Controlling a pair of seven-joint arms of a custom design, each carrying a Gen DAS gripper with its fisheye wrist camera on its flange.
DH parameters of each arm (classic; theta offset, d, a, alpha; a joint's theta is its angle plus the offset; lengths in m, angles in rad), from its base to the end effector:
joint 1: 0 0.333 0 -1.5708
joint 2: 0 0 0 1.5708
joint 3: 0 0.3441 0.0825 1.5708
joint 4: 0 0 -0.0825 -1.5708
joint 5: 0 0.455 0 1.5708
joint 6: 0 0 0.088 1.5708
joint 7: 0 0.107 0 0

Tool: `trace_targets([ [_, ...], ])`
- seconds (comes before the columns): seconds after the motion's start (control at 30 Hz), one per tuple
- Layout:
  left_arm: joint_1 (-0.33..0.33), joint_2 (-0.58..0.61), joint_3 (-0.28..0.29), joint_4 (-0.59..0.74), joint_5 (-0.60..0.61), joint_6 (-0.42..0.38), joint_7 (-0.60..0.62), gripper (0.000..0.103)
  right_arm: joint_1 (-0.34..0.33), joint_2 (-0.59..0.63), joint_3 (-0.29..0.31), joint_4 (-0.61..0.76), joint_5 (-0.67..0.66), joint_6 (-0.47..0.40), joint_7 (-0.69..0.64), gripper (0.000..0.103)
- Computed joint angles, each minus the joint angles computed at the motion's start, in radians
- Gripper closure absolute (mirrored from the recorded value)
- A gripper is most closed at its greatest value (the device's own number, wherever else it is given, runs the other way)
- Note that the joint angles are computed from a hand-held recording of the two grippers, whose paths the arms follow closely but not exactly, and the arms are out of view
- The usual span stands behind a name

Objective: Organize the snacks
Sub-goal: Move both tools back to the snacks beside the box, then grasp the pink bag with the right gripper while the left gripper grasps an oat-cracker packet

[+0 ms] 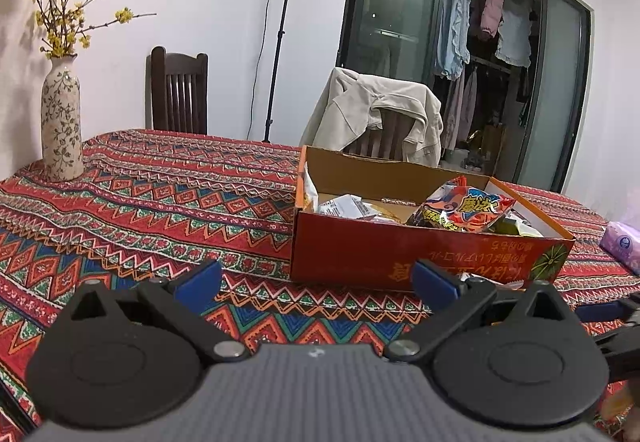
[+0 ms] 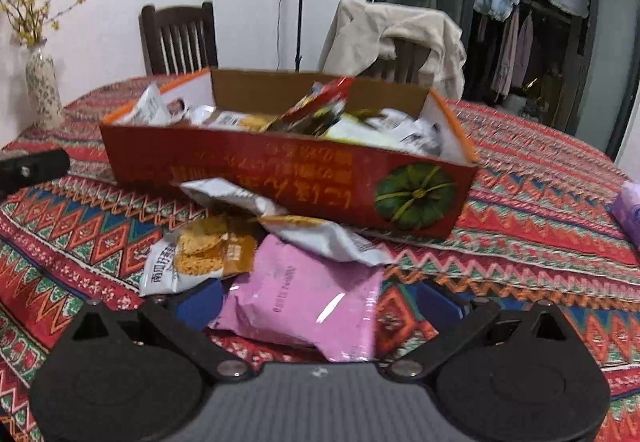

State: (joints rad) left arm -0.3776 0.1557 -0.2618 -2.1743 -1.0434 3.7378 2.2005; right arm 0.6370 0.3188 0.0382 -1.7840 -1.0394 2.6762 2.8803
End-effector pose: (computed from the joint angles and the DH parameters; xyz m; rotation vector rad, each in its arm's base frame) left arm 0.5496 -0.2585 0.4268 -1.5622 1.4924 -1.1449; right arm 0.5662 0.4840 0.4195 -1.8438 1.5376 -0.7303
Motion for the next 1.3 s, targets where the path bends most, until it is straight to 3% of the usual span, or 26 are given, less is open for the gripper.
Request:
trace_targets([
  [0.17,0.007,-0.009,0.001,-0.015,0.034,-0.016,-0.042,0.000,-0.002,0.045,0.002,0.043,0.054,0.004,-0.042,0.001],
  [0.33,0.007,-0.011,0.005,-0.015,0.034,-0.035,-0.044,0.000,0.015,0.038,-0.031,0.019,0.017,0.060,0.035,0.003],
  [0.6,0.003,-0.008,0.008,-0.006,0.006,-0.043,-0.027,0.000,0.019,-0.003,-0.036,-0.027,-0.074,0.066,0.129,0.035],
  [0.83,-0.003,0.000,0.009,0.016,-0.052,-0.045,0.028,0.000,0.010,-0.082,-0.019,-0.107,-0.268,0.051,0.318,0.037],
  [1.0,-0.010,0.012,0.007,0.046,-0.128,-0.046,0.108,0.000,-0.031,-0.151,0.022,-0.176,-0.378,0.019,0.434,0.037],
  [1.3,-0.026,0.026,-0.031,0.149,-0.363,-0.071,0.420,0.000,-0.115,-0.196,0.062,-0.205,-0.486,-0.007,0.544,0.037],
])
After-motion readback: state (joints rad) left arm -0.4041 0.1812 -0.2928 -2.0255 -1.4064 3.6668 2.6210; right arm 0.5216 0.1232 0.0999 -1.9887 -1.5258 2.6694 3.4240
